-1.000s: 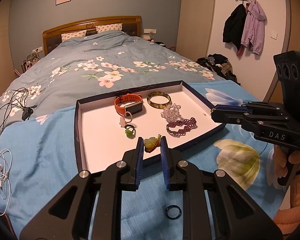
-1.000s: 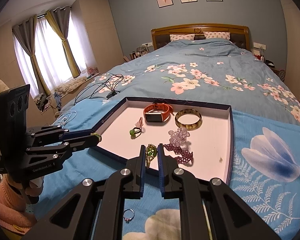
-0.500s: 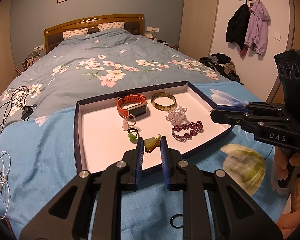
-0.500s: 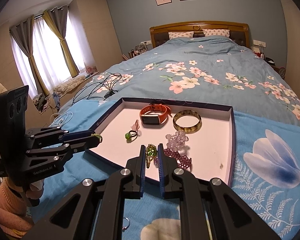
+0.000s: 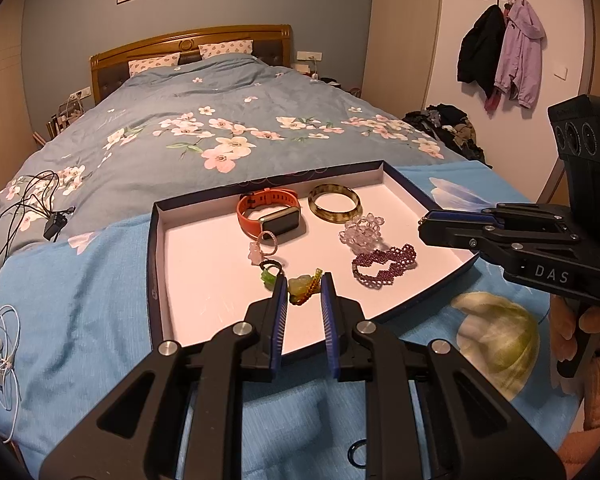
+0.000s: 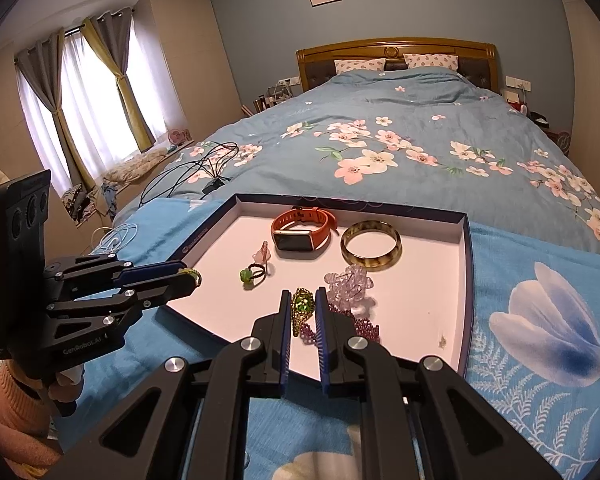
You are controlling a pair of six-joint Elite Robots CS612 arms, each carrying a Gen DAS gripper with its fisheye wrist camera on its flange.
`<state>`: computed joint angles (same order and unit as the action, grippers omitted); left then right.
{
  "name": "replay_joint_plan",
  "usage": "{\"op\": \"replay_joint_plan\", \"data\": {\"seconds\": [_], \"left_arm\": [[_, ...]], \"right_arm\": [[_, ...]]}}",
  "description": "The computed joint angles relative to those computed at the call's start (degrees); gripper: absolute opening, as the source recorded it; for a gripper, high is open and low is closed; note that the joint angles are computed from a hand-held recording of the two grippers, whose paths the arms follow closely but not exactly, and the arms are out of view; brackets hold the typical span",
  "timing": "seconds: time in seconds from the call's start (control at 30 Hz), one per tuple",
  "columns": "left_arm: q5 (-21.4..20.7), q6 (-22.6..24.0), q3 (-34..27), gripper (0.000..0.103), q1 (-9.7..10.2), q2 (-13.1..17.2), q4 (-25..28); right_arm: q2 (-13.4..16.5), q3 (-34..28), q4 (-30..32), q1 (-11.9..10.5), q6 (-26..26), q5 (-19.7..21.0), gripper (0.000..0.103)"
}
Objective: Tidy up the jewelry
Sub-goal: 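Lower and release the amber ring in the tray with left tool while right tool releases the gold ring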
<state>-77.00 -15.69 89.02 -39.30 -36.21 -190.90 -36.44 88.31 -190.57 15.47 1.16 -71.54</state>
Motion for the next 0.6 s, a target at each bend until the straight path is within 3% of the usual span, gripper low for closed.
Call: {"op": "replay_joint_plan", "data": {"seconds": [0.6], "left_arm": [[-0.13,-1.07,-1.63,0.017,0.48,0.8,2.15]], "right_arm": [[0.89,-1.98,2.44,0.03,-0.32,0.13,0.01]]}}
